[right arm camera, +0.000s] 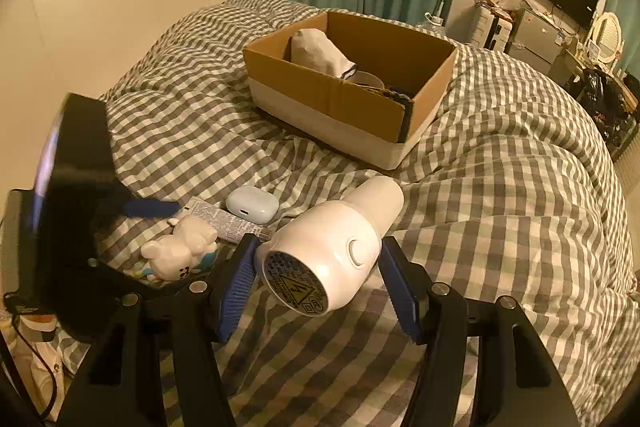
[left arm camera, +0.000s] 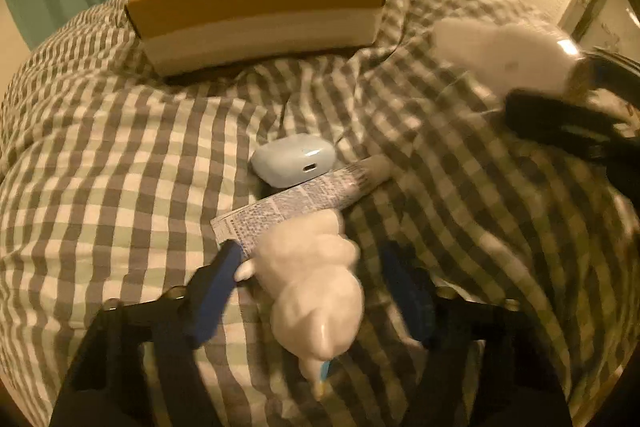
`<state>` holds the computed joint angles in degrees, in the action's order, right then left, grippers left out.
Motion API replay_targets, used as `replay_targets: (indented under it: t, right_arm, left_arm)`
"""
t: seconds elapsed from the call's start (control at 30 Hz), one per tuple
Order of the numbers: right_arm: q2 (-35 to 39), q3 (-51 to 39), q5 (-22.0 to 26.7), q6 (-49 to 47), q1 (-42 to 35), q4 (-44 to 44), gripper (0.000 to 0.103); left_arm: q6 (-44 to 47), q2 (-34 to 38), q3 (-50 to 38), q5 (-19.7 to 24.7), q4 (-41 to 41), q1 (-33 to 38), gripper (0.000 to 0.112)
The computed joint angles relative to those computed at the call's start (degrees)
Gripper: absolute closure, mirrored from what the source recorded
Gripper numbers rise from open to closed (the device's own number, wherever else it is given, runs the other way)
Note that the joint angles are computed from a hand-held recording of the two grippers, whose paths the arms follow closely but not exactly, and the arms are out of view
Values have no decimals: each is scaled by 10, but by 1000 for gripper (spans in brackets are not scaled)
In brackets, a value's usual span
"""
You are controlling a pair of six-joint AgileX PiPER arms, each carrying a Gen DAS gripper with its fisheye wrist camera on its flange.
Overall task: Organize objects
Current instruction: 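Grasp the white hair dryer with the right tool while the left tool grasps the white plush toy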
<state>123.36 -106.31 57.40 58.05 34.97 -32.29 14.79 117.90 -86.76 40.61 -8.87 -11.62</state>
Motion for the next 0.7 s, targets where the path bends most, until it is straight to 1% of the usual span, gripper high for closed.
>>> replay_targets:
  t: [0.07,0.17,0.27,0.4,0.5,0.6,0.7]
  right_arm:
    - [-14,24,-10,35,5,-17,42]
    - [-25,39,-19,56,10,-27,42]
    - [-26,32,-6,57,20,-34,42]
    - [-31,20,12,60,34,-51,42]
    - [-37,9,20,51,38,-58,42]
    - [-46,-8,24,31,35,-69,42]
    - [-46,-54,30,-9,19,-72,42]
  left_arm:
    - [-1,0,1,-4,1,-2,55]
    - [3,-9,12,-12,-7,-1,55]
    - [-20,-27,28,-26,12,-5,55]
    - [-15,-67,46,-43,-2,1,55]
    - [-19,-93,39,-49,3,8,55]
    - [-18,-99,-7,-43,5,22,55]
    - [-28,-63,-110,-9,15,39,55]
